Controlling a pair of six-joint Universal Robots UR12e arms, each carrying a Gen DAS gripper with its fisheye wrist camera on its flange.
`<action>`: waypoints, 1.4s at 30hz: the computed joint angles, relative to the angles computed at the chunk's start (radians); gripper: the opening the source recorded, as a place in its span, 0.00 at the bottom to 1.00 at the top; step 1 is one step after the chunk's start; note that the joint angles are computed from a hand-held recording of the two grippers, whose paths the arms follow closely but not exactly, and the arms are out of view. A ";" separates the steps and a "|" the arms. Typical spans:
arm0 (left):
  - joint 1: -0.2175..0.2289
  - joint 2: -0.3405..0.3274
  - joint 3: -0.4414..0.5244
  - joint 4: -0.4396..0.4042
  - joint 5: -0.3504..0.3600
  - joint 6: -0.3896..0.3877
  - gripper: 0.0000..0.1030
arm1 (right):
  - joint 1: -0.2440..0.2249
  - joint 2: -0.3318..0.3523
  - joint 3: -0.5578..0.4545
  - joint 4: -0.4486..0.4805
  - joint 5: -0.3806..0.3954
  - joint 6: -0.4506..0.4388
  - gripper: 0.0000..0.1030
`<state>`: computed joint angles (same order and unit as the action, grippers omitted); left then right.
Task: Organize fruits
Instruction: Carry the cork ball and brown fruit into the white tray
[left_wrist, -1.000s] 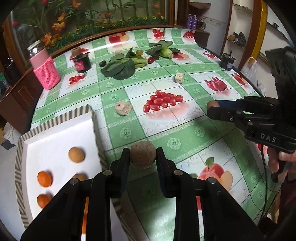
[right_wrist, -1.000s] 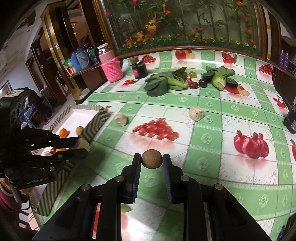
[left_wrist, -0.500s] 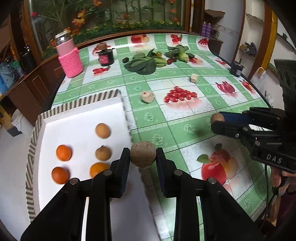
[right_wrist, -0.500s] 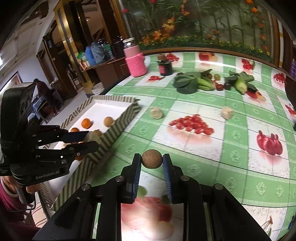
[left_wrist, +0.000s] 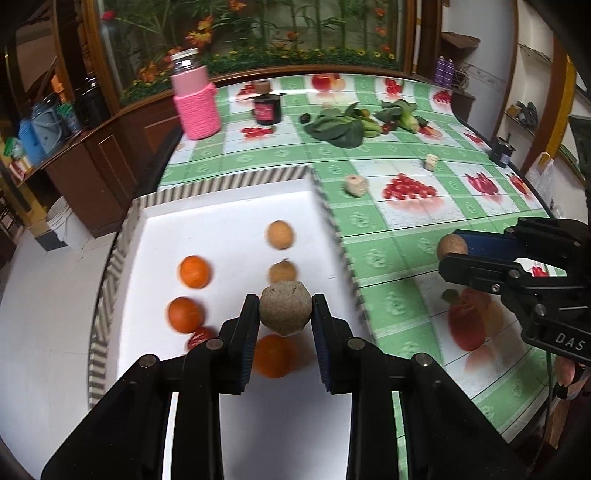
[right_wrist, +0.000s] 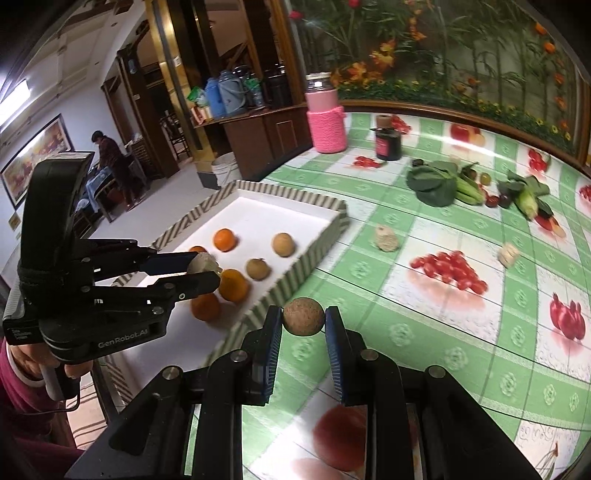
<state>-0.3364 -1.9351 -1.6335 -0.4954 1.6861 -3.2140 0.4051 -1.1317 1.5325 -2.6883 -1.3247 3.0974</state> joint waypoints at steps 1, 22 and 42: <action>0.004 0.005 -0.008 0.004 0.008 -0.005 0.25 | 0.003 0.003 -0.005 0.003 0.002 -0.004 0.24; 0.084 0.046 -0.086 0.006 -0.017 -0.107 0.25 | 0.010 0.020 -0.042 0.052 -0.044 -0.034 0.33; 0.072 0.024 -0.056 -0.009 -0.037 -0.128 0.25 | -0.110 -0.100 0.166 -0.055 -0.069 0.099 0.65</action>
